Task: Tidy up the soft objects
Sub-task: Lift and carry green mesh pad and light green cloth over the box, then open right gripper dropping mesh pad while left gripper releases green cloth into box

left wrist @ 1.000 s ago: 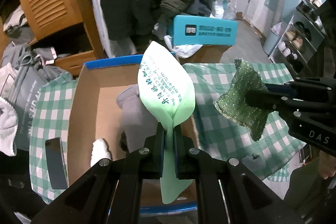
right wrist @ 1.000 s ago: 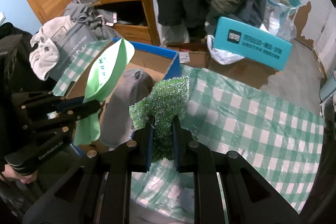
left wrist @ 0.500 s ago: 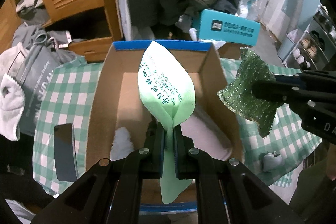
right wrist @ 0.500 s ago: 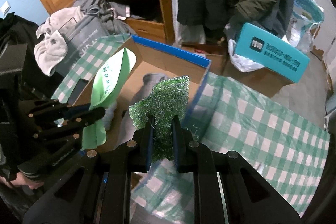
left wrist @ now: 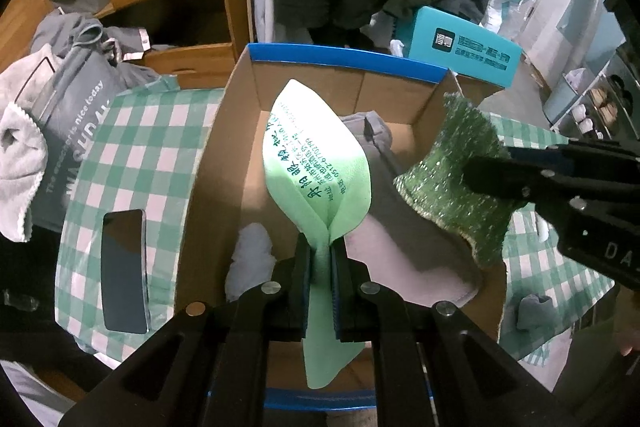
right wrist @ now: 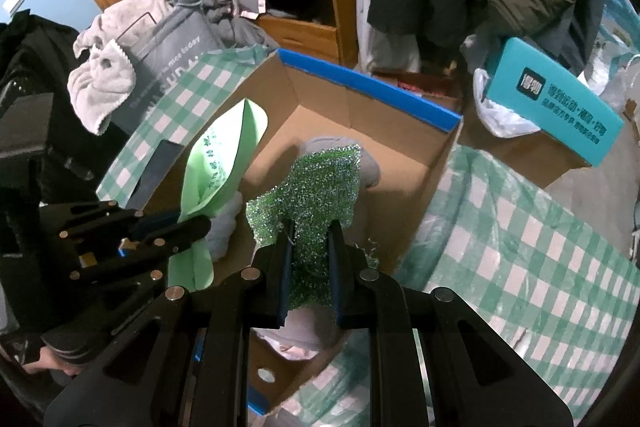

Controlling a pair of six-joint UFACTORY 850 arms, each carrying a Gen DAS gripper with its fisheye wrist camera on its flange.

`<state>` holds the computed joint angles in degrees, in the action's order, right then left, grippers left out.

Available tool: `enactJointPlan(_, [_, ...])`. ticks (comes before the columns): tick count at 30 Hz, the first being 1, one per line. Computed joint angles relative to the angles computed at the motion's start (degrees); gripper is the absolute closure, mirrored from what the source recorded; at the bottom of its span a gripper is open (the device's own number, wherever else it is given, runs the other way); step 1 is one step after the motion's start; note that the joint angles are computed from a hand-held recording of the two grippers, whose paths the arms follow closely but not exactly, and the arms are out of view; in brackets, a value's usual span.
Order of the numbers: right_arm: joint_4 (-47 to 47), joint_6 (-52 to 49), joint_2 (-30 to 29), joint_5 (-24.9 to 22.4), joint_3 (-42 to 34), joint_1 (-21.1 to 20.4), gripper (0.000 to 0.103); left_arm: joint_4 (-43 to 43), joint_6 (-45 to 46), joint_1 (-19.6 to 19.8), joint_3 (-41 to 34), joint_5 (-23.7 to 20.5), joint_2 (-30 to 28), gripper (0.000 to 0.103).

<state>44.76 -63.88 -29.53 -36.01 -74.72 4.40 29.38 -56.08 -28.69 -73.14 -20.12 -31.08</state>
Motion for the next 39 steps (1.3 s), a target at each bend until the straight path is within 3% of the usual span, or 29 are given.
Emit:
enactJointPlan(3, [0.1, 0.5, -0.8, -1.1, -0.7, 0.0, 0.083, 0.0, -0.2, 0.1, -0.1, -0.3, -0.1, 0.088])
enactJointPlan(7, [0.1, 1.1, -1.1, -0.9, -0.9, -0.1, 0.07, 3.2, -3.8, -0.1, 0.0, -0.9, 0.0, 0.063])
enactJointPlan(13, [0.9, 1.0, -0.8, -1.0, -0.8, -0.6, 0.055, 5.4, -5.9, -0.2, 0.2, -0.7, 0.4, 0.059])
enactJointPlan(16, [1.2, 0.7, -0.5, -0.9, -0.6, -1.0, 0.054, 5.7, -6.0, -0.4, 0.2, -0.7, 0.4, 0.056])
enactJointPlan(39, [2.1, 0.2, 0.9, -0.1, 1.1, -7.0, 0.051, 0.7, 1.3, -4.3, -5.6, -2.9, -2.2, 0.054])
